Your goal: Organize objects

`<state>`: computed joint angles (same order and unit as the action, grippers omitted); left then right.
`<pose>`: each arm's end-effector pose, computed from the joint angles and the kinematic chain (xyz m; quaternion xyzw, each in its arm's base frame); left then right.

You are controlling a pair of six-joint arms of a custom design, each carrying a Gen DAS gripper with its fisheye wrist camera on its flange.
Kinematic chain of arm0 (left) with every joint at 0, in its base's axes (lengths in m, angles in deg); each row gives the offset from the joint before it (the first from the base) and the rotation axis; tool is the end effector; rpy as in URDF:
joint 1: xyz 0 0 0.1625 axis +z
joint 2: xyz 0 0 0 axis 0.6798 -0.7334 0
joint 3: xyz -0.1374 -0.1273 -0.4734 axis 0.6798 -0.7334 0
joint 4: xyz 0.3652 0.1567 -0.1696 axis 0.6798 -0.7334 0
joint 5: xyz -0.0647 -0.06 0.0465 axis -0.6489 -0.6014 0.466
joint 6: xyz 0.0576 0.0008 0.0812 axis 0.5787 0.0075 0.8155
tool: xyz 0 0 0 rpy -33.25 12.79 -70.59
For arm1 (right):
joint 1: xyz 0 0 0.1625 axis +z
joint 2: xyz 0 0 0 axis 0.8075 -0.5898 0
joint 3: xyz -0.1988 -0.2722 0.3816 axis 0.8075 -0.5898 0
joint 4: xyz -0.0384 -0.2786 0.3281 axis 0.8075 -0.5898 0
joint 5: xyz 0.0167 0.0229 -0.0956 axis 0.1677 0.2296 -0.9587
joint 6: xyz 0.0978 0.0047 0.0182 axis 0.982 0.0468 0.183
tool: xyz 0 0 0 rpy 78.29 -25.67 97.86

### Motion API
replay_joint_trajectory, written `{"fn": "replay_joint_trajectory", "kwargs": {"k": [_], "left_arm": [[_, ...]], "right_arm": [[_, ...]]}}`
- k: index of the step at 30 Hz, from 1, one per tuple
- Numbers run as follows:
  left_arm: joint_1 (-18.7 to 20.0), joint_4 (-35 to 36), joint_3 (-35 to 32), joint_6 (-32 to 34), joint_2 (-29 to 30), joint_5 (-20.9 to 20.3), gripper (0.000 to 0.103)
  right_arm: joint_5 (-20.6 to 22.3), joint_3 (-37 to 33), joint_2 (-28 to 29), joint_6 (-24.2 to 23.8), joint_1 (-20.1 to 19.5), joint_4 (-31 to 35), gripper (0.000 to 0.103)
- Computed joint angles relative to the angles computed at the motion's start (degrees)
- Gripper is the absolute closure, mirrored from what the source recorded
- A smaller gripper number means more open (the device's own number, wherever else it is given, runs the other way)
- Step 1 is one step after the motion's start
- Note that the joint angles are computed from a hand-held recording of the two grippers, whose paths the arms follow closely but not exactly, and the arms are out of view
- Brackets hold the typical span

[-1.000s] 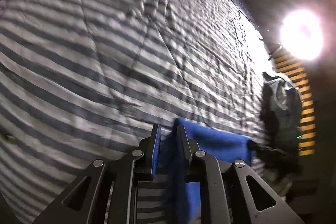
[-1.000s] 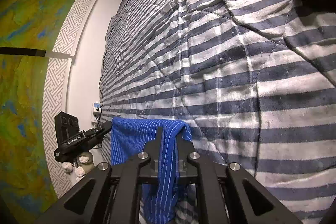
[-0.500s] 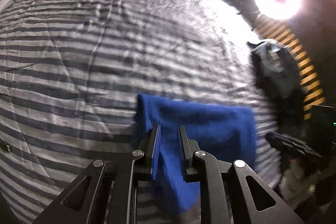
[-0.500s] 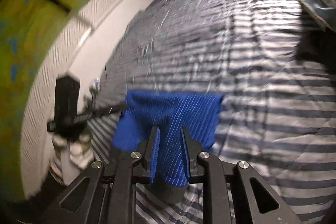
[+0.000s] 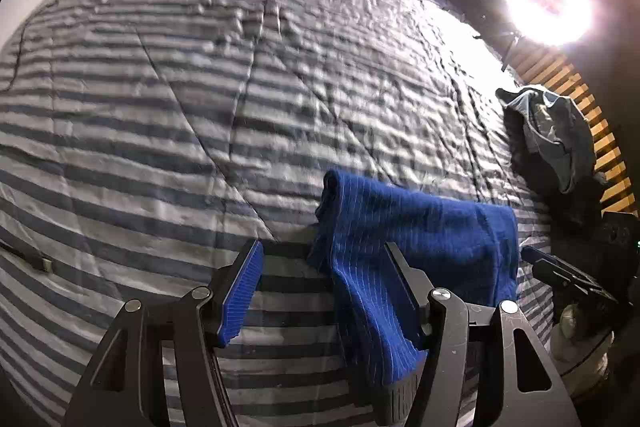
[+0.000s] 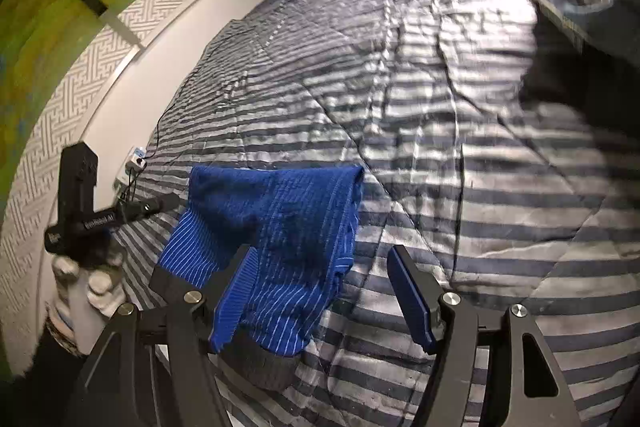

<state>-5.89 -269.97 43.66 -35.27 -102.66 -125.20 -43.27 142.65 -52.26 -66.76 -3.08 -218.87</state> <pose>-0.2624 -0.4301 -0.0492 0.0407 0.9601 -0.1971 0.1942 -0.1157 -0.3708 0.3583 0.1320 -0.9712 0.1727 0.0980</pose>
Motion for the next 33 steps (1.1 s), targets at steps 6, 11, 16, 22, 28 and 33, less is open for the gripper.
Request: {"fn": "replay_joint_trajectory", "kwargs": {"k": [6,11,16,22,28,33], "left_arm": [[1.17,-0.61,-3.05,1.91,3.58,-2.06,0.058],[1.36,-1.39,-4.35,2.25,5.46,-2.27,0.090],[-0.47,-2.64,-3.50,1.75,4.82,-0.18,0.095],[-2.53,-5.18,-0.70,2.84,-0.92,3.96,0.095],[-1.01,-2.49,-0.42,7.20,-9.08,10.67,0.095],[5.06,-1.28,-3.04,13.31,-15.04,14.13,0.095]], "right_arm": [[1.25,-0.45,3.29,2.41,-0.93,-0.37,0.040],[1.53,-0.48,5.45,3.63,-0.69,0.29,0.075],[3.34,-0.71,4.55,4.70,-0.62,2.54,0.088],[5.92,-0.93,2.07,5.19,4.28,3.59,0.090],[5.34,-3.14,8.06,10.71,15.73,-2.90,0.090],[4.16,-7.64,19.19,16.25,25.87,-11.95,0.090]]}}
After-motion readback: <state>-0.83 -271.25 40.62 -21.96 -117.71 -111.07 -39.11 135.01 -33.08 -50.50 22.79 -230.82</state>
